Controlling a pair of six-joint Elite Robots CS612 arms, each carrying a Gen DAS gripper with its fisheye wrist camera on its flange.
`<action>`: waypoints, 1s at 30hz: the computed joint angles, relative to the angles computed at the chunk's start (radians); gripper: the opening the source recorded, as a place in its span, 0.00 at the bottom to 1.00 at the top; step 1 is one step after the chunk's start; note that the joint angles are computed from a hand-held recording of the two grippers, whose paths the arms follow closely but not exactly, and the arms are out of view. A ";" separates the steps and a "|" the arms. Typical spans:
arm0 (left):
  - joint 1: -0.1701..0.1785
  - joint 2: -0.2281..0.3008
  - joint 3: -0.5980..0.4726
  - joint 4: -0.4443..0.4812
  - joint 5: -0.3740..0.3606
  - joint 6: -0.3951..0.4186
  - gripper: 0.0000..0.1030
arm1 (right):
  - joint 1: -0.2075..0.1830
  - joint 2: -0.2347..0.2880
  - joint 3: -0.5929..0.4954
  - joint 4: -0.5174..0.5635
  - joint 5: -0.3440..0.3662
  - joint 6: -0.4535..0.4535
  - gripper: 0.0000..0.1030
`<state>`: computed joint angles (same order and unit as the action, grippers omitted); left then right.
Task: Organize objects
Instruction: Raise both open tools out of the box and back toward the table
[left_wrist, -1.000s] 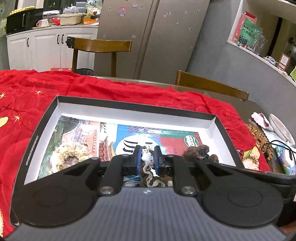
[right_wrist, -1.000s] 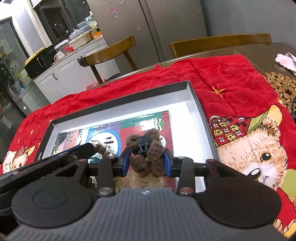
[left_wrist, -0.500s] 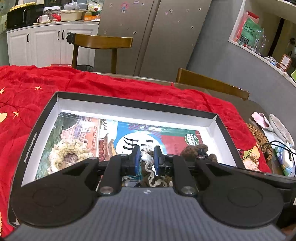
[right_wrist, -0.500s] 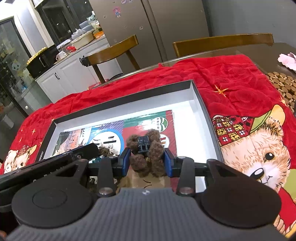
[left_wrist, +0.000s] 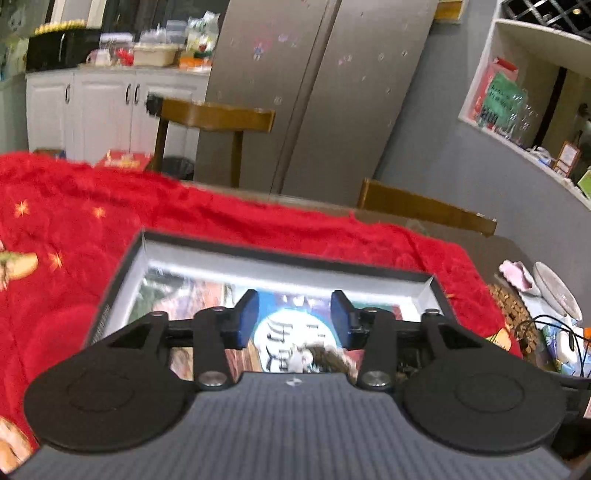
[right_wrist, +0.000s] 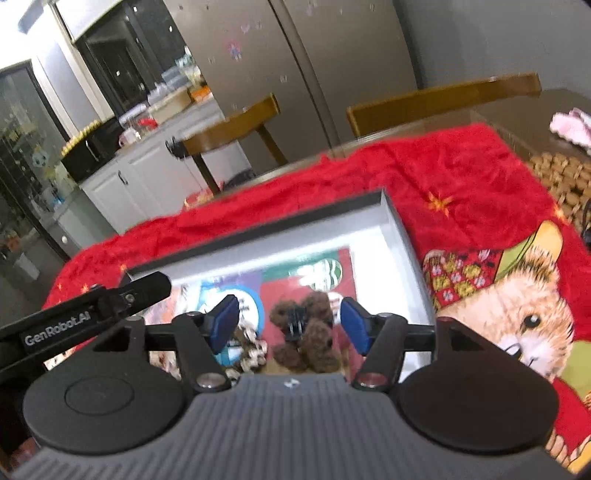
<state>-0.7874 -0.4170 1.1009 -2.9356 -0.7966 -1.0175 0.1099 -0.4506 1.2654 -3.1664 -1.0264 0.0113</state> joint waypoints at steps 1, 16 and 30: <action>-0.002 -0.004 0.005 -0.010 0.014 0.015 0.54 | -0.002 -0.003 0.006 -0.023 0.006 0.002 0.77; -0.048 -0.072 0.093 -0.228 0.183 0.109 0.64 | -0.035 -0.091 0.139 -0.352 0.131 0.086 0.87; -0.172 -0.146 0.192 -0.531 0.600 0.413 0.67 | -0.037 -0.197 0.335 -0.796 0.052 0.109 1.00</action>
